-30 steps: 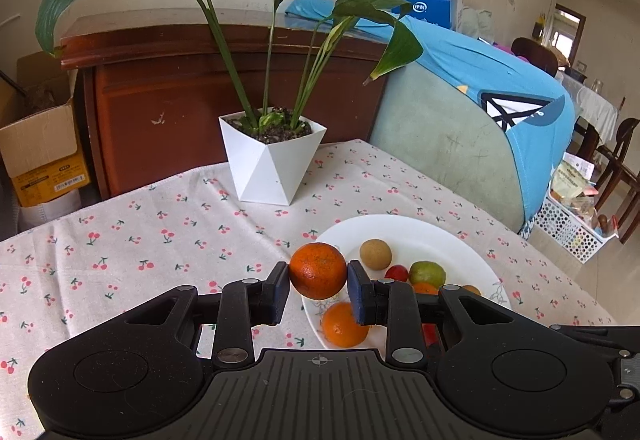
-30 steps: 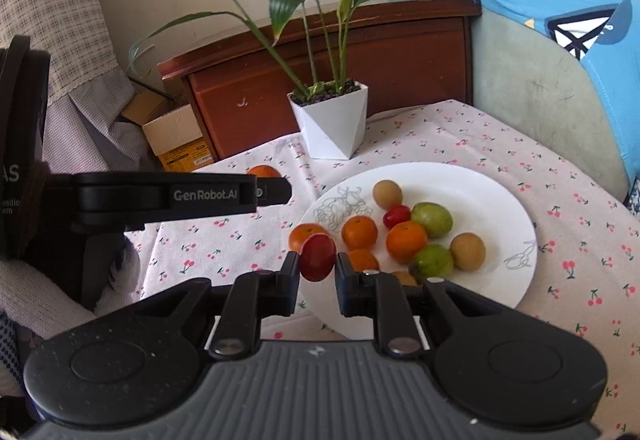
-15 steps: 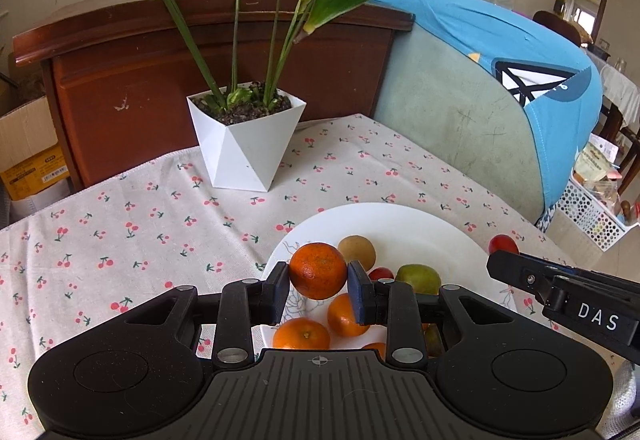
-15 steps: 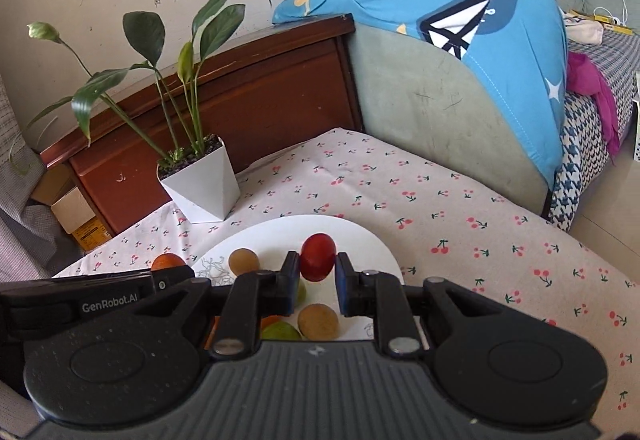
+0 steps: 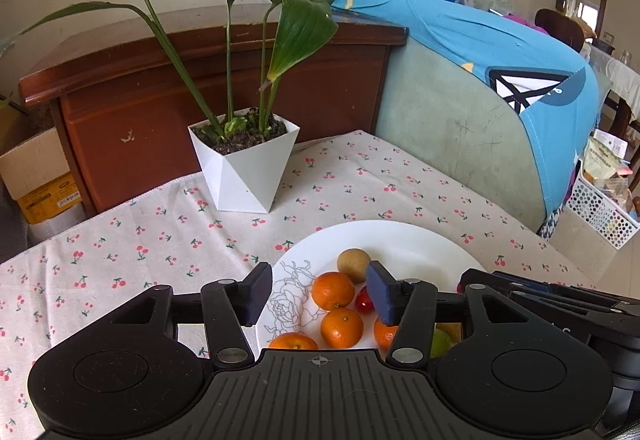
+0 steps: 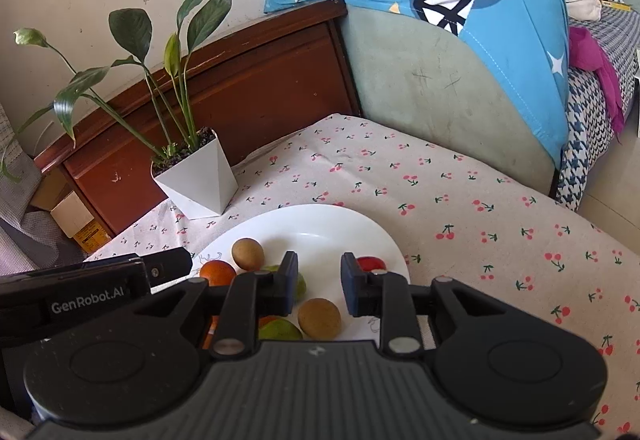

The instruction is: Organize fruits

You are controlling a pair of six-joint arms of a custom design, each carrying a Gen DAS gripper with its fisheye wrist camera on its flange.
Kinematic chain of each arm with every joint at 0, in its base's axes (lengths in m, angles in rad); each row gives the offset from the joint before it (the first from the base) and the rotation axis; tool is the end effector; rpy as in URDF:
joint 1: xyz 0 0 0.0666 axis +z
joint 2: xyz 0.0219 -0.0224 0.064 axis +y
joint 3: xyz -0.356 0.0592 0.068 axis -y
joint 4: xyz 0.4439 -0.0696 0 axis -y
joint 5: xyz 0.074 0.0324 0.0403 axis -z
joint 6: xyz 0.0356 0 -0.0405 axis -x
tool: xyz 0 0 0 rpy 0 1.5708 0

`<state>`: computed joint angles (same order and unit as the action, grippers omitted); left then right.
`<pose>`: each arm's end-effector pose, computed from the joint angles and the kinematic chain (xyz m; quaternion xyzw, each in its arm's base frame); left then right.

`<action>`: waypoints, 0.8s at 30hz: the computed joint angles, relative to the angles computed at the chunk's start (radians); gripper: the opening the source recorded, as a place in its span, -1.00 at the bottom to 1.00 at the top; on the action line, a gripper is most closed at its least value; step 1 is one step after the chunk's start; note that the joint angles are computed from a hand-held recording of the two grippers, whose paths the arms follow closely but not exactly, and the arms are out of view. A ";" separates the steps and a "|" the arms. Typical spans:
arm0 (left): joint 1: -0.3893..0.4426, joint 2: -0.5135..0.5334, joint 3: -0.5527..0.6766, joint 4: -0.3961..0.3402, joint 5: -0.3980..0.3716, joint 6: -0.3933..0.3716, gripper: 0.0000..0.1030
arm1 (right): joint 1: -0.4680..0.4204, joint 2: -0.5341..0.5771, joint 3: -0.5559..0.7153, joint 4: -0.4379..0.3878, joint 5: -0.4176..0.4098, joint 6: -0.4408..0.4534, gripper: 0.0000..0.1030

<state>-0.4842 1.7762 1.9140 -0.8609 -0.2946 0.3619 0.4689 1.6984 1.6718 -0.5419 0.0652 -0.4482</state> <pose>0.6079 -0.3085 0.4546 -0.0051 0.9036 -0.0450 0.4259 0.5994 0.3006 0.4041 0.0066 0.8767 0.1869 0.4432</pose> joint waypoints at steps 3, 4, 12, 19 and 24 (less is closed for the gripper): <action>-0.007 -0.014 0.000 -0.015 -0.024 0.015 0.29 | 0.006 -0.010 0.000 -0.010 0.009 -0.003 -0.32; -0.011 -0.024 -0.006 -0.017 -0.032 0.022 0.30 | 0.009 -0.014 0.001 -0.016 0.013 -0.002 -0.29; -0.035 -0.083 -0.040 -0.088 -0.094 0.066 0.63 | 0.038 -0.072 -0.033 -0.061 0.042 -0.002 0.03; -0.042 -0.127 -0.085 -0.178 -0.117 0.159 0.69 | 0.057 -0.125 -0.083 -0.097 0.079 -0.043 0.16; -0.047 -0.138 -0.094 -0.234 -0.132 0.210 0.75 | 0.070 -0.143 -0.096 -0.126 0.092 -0.076 0.32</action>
